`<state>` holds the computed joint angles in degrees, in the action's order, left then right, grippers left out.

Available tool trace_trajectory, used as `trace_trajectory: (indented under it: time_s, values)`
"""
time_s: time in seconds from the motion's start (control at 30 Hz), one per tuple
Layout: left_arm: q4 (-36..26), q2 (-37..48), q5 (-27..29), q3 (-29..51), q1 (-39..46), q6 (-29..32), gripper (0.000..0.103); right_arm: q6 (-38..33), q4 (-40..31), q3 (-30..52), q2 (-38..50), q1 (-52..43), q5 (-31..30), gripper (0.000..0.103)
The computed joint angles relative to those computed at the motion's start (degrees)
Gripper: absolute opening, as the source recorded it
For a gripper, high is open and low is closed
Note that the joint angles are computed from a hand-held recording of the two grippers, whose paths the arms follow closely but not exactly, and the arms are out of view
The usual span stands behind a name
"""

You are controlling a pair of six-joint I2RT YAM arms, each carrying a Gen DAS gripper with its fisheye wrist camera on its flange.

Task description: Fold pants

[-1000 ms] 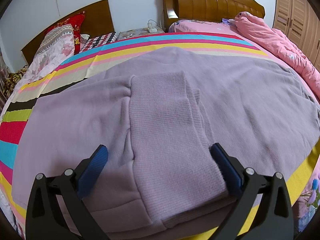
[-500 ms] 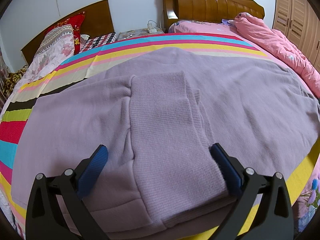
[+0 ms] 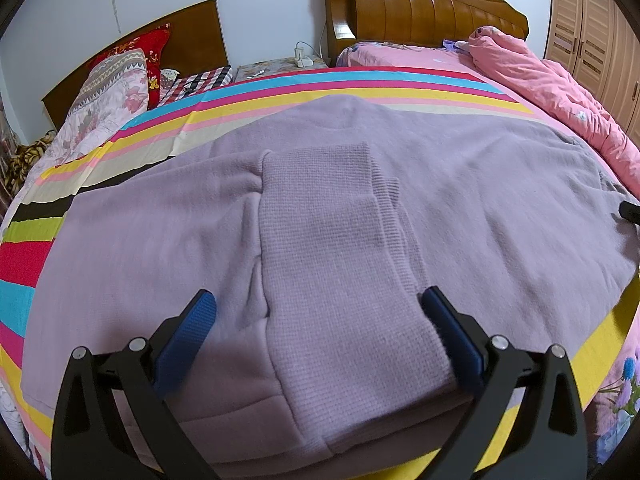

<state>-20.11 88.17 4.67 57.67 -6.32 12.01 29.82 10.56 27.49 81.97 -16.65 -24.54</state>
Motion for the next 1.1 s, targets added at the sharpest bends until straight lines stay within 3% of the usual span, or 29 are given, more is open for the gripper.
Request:
trace_trajectory:
  time_s: [0.07, 0.13, 0.37, 0.5, 0.57, 0.63, 0.73, 0.9, 0.97, 1.1]
  values:
    - [0.0, 0.0, 0.0, 0.0, 0.0, 0.0, 0.102, 1.6, 2.9, -0.8, 1.3, -0.9, -1.8, 0.037]
    - [0.0, 0.0, 0.2, 0.1, 0.0, 0.0, 0.102, 6.5, 11.4, -3.0, 6.1, -5.3, -10.4, 0.026]
    - [-0.1, 0.0, 0.0, 0.1, -0.2, -0.3, 0.102, 15.7, 28.9, -8.0, 11.7, -8.1, -15.1, 0.023]
    - [-0.2, -0.5, 1.6, 0.0, 0.6, -0.3, 0.101, 17.5, 28.6, -9.1, 9.7, -7.3, -12.4, 0.022]
    - [-0.6, -3.0, 9.7, -0.8, 4.7, -0.4, 0.093, 17.0, 22.6, -8.4, 3.7, -3.6, -6.6, 0.021]
    - [-1.3, -6.2, 21.1, -1.3, 11.7, -1.7, 0.094, 12.2, 11.8, -4.3, -5.8, 3.5, 4.0, 0.020]
    - [-2.4, -10.2, 29.6, -0.5, 21.7, -2.5, 0.095, 4.4, 0.5, 6.4, -10.0, 17.9, 21.5, 0.020]
    - [-6.3, -9.5, 34.5, 4.5, 35.1, -2.9, 0.099, -12.3, -7.0, 30.1, 5.9, 41.6, 42.4, 0.020]
    - [-7.9, -7.7, 35.7, 5.9, 38.2, -2.9, 0.099, -20.0, -9.3, 39.0, 15.3, 50.2, 48.2, 0.020]
    - [-12.5, -3.9, 37.9, 7.1, 40.5, -0.5, 0.099, -37.4, -12.6, 49.1, 32.0, 62.8, 58.4, 0.020]
